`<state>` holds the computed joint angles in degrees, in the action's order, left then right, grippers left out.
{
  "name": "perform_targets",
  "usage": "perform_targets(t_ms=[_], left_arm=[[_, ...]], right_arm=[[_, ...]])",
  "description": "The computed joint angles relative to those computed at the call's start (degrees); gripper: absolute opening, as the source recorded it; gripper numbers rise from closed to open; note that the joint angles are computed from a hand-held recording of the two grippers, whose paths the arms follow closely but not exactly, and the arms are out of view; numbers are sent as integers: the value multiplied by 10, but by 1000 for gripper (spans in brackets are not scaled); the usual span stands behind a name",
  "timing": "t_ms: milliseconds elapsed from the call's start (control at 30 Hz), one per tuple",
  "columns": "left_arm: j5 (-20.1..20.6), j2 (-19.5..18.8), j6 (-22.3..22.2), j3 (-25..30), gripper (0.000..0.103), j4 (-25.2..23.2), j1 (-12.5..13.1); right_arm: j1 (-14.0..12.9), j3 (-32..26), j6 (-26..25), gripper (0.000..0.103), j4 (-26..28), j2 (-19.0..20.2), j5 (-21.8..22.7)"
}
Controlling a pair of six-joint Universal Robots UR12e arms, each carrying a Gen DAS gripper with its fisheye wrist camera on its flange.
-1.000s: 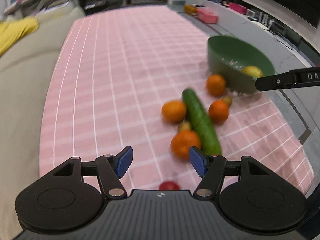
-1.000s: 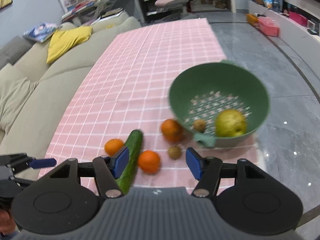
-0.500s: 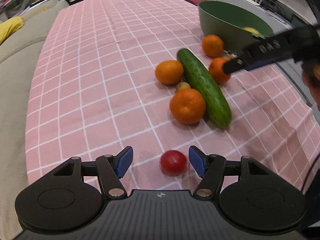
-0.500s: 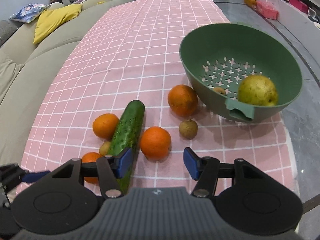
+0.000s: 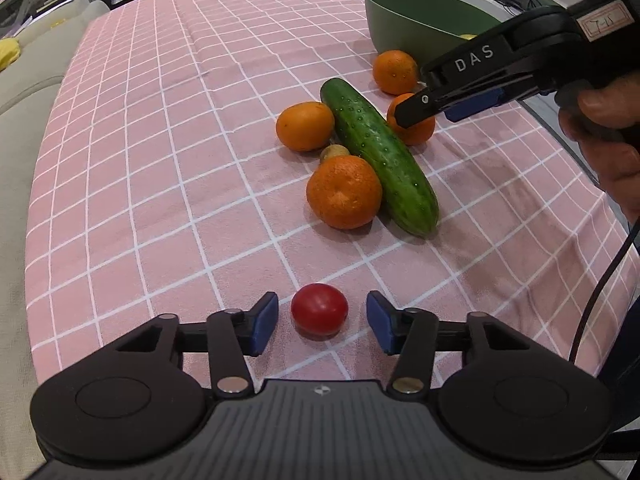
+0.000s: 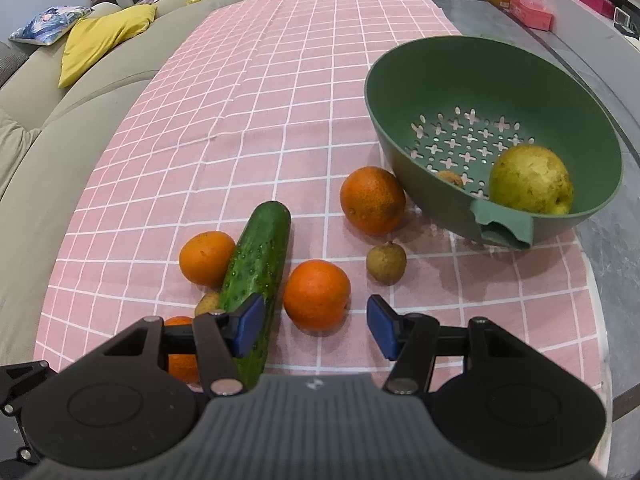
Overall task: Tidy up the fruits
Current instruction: 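Grasp the red cherry tomato with the left tool while the right tool grasps an orange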
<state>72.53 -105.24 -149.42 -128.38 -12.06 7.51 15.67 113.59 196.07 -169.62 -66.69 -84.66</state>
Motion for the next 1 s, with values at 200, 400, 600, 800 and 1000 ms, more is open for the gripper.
perform_targets(t_ms=[200, 400, 600, 800, 1000], left_arm=[[-6, 0, 2, 6, 46, -21, 3], [-7, 0, 3, 7, 38, -24, 4], [-6, 0, 2, 5, 36, -20, 4], [-4, 0, 1, 3, 33, -15, 4], [-9, 2, -9, 1, 33, -11, 6]], right_arm=[[-2, -3, 7, 55, 3, 4, 9], [-4, -7, 16, 47, 6, 9, 14], [-6, -10, 22, 36, 7, 13, 20], [-6, -10, 15, 35, 9, 13, 23], [-8, -7, 14, 34, 4, 10, 27]])
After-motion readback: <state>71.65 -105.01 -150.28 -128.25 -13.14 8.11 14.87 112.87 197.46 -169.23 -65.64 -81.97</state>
